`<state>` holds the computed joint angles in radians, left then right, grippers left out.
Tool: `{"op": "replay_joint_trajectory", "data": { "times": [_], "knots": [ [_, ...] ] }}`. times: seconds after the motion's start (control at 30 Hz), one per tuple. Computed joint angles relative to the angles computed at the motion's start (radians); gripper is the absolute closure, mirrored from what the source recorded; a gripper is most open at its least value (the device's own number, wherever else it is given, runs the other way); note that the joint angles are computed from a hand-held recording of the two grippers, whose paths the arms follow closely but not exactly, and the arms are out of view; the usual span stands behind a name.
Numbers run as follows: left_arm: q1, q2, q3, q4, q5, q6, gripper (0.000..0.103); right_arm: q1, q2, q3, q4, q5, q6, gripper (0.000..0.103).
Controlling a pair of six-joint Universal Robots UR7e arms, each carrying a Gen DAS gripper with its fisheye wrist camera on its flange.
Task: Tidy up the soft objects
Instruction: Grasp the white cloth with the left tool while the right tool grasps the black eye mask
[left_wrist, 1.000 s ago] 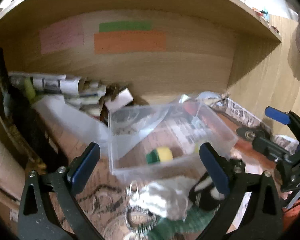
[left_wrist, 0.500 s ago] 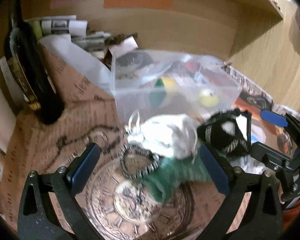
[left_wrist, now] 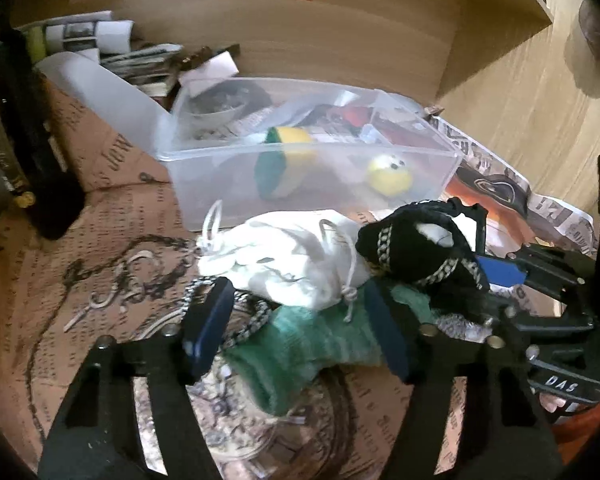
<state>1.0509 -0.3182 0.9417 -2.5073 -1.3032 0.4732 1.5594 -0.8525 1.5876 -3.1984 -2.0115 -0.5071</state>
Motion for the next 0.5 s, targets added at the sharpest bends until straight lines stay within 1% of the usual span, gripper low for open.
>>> {"op": "replay_joint_trajectory", "data": {
  "times": [0.03,0.1,0.17,0.23,0.27,0.33,0.37,0.43,0.5],
  "knots": [
    [0.000,0.009,-0.015,0.014,-0.001,-0.003,0.046,-0.001,-0.003,0.002,-0.003,0.007,0.004,0.077],
    [0.002,0.025,-0.041,0.032,-0.006,-0.011,0.049,-0.002,-0.008,0.008,-0.018,0.016,0.012,0.082],
    [0.006,0.038,-0.065,0.044,-0.022,-0.024,0.053,-0.002,-0.011,0.016,-0.045,0.018,0.016,0.084],
    [0.011,0.051,-0.094,0.076,-0.043,-0.038,0.065,-0.003,-0.017,0.024,-0.071,0.023,0.018,0.087],
    [0.012,0.054,-0.104,0.090,-0.051,-0.040,0.068,-0.002,-0.018,0.026,-0.082,0.024,0.018,0.088],
    [0.013,0.055,-0.109,0.103,-0.066,-0.033,0.082,-0.002,-0.020,0.029,-0.109,0.022,0.013,0.089],
    [0.011,0.053,-0.106,0.104,-0.069,-0.030,0.082,-0.002,-0.022,0.029,-0.119,0.023,0.014,0.089],
    [0.007,0.045,-0.087,0.078,-0.068,-0.018,0.088,-0.001,-0.026,0.032,-0.140,0.026,0.015,0.090],
    [0.004,0.039,-0.077,0.067,-0.072,-0.015,0.089,0.001,-0.029,0.035,-0.165,0.024,0.009,0.090]
  ]
}}
